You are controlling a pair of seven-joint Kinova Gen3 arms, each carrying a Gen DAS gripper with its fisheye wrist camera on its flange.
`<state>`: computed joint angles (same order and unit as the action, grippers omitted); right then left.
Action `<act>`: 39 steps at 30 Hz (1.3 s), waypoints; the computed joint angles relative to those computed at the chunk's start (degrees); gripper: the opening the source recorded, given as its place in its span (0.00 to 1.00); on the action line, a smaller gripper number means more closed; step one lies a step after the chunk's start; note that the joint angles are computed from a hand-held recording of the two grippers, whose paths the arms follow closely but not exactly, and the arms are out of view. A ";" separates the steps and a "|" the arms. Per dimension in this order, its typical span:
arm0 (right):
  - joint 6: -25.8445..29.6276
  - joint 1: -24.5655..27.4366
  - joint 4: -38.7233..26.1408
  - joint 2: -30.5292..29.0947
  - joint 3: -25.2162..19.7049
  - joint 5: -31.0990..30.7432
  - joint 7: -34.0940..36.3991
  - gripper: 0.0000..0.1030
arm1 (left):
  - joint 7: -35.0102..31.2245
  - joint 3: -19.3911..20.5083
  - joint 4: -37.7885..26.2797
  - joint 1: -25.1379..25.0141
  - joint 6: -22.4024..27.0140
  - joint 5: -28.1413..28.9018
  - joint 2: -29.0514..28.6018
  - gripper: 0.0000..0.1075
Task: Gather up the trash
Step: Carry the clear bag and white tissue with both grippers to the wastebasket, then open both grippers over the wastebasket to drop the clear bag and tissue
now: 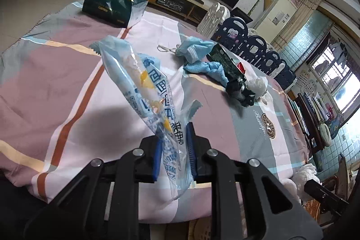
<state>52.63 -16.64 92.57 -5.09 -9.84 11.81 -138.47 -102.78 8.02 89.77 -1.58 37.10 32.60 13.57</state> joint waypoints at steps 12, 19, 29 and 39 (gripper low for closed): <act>10.64 5.07 5.04 -12.10 -3.57 4.51 -2.92 0.21 | -3.27 -1.17 2.21 8.52 4.20 -6.24 -14.77 0.19; 14.64 7.25 7.11 -15.74 -3.43 0.86 -0.29 0.21 | -6.96 -1.96 0.58 12.70 7.65 -3.85 -17.75 0.19; 12.98 11.85 9.20 -21.34 -1.40 -3.55 -1.20 0.76 | -15.18 -1.70 -1.31 14.60 14.95 2.29 -15.52 0.19; 11.20 19.85 10.90 -27.60 1.92 -5.83 -4.10 0.80 | -26.22 4.63 -6.73 19.67 28.02 0.83 -5.44 0.79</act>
<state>63.83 3.21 103.46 -32.69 -7.92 5.98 -142.57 -129.00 12.65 83.03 18.09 65.12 33.43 8.13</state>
